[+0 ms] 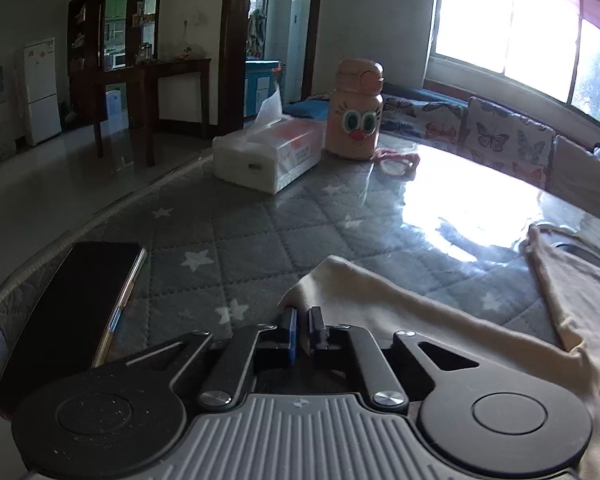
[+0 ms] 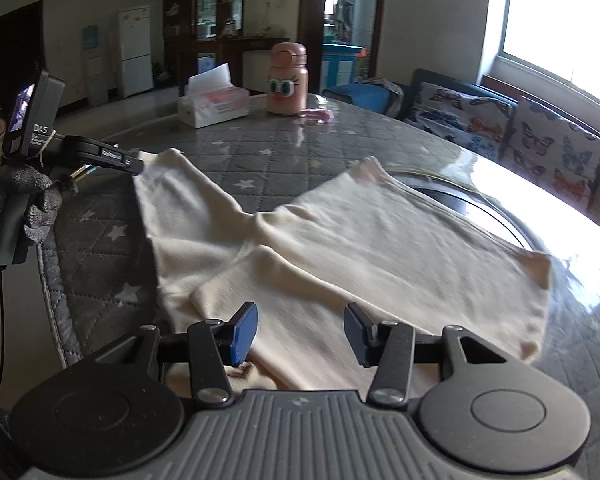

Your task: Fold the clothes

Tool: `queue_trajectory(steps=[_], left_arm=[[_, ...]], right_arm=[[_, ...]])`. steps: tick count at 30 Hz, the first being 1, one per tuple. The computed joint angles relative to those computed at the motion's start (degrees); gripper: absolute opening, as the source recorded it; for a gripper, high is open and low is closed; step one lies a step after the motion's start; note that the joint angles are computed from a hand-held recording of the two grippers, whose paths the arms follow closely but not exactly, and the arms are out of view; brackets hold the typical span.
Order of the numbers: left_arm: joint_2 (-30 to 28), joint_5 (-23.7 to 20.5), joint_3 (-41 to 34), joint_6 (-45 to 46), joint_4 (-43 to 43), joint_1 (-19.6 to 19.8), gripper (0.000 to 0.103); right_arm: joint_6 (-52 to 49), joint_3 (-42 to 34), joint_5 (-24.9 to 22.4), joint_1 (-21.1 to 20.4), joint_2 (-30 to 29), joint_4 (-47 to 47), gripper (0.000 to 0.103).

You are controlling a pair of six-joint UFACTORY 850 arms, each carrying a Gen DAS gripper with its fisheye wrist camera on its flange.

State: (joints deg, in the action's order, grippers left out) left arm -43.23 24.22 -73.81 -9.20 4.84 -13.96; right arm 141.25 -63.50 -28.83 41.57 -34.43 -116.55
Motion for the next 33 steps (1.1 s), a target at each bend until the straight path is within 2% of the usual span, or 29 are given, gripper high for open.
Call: queue_trajectory(steps=[10,17,28,29,31,32,33], left_arm=[[9.09,12.08,7.65,-16.11,24.52,-4.16,0.004],[11.76,18.86,9.67,-22.05,38.80,-9.03,0.004],[8.89,20.07,8.25,-29.89,57.67,-13.57,0.008],[8.60,19.98,8.14,-30.31,59.01,-13.86,0.012],[8.66,19.87,8.54,-29.56,59.94,-13.67,0.029],[8.74,19.82,8.79,-29.06,60.27,-13.51,0.045],[8.82,19.76,9.04,-28.55,60.60,-13.35,0.050]], right_arm=[[11.34,7.86,-4.72,0.20,4.56,-0.15,0.049],[17.83,12.98,-8.35,0.44,7.32,-0.08,0.049],[24.01,17.49,-10.23,0.26,9.25,0.61,0.049],[24.13,17.66,-10.30,0.26,9.34,0.80,0.049],[24.04,18.03,-10.59,0.32,9.64,1.55,0.049],[23.90,18.26,-10.77,0.38,9.86,1.95,0.049],[23.50,18.54,-10.99,0.48,10.17,2.56,0.049]])
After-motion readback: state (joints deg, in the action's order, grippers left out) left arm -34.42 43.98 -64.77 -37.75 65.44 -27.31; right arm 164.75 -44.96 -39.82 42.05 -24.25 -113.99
